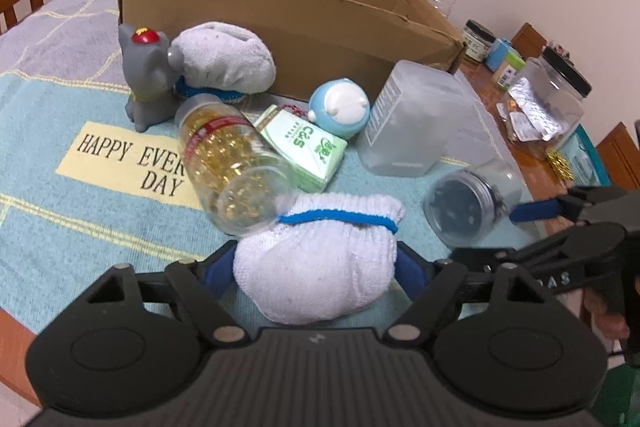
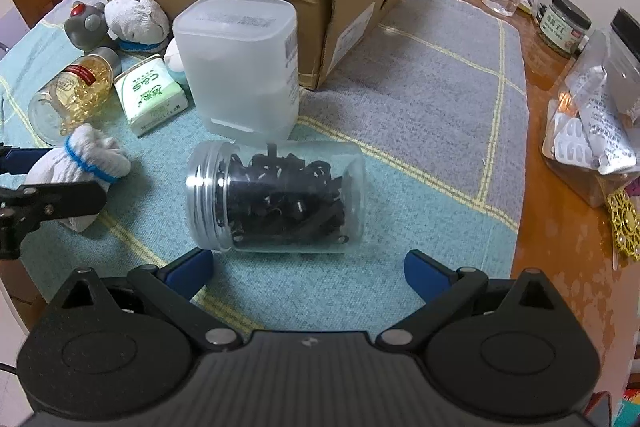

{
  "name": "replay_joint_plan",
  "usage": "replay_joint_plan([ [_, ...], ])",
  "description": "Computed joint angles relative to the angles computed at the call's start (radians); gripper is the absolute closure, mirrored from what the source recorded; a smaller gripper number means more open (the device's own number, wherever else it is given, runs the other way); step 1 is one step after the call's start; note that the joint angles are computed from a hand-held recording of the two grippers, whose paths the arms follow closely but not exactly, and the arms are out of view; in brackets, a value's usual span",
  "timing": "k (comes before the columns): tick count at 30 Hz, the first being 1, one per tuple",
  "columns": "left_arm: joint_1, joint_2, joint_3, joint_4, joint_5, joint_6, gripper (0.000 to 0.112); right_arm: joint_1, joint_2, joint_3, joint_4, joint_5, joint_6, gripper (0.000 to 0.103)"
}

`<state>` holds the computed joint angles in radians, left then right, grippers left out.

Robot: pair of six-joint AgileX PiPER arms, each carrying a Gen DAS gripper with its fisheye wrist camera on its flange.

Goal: Organize objects
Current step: 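Grasp the jar with the right tool while the left tool grasps the white blue-striped sock, then carry the jar and white sock over the cardboard box with both tools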

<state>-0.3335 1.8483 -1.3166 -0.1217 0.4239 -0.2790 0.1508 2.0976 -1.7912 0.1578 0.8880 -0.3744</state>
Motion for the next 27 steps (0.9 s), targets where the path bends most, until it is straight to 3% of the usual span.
replay_joint_plan([
  [5, 0.044, -0.017, 0.004, -0.178, 0.045, 0.183, 0.033, -0.001, 0.013, -0.039, 0.043, 0.006, -0.028, 0.0],
  [12, 0.081, -0.017, -0.016, -0.289, 0.107, 0.328, 0.034, 0.024, 0.031, -0.077, 0.016, -0.004, 0.019, 0.002],
  [17, 0.103, 0.001, -0.055, -0.335, 0.167, 0.386, 0.035, 0.031, 0.083, -0.18, -0.016, 0.085, 0.07, 0.023],
  [27, 0.127, 0.039, -0.232, -0.277, 0.379, 0.398, 0.035, 0.009, 0.116, -0.334, -0.006, 0.264, 0.053, 0.024],
])
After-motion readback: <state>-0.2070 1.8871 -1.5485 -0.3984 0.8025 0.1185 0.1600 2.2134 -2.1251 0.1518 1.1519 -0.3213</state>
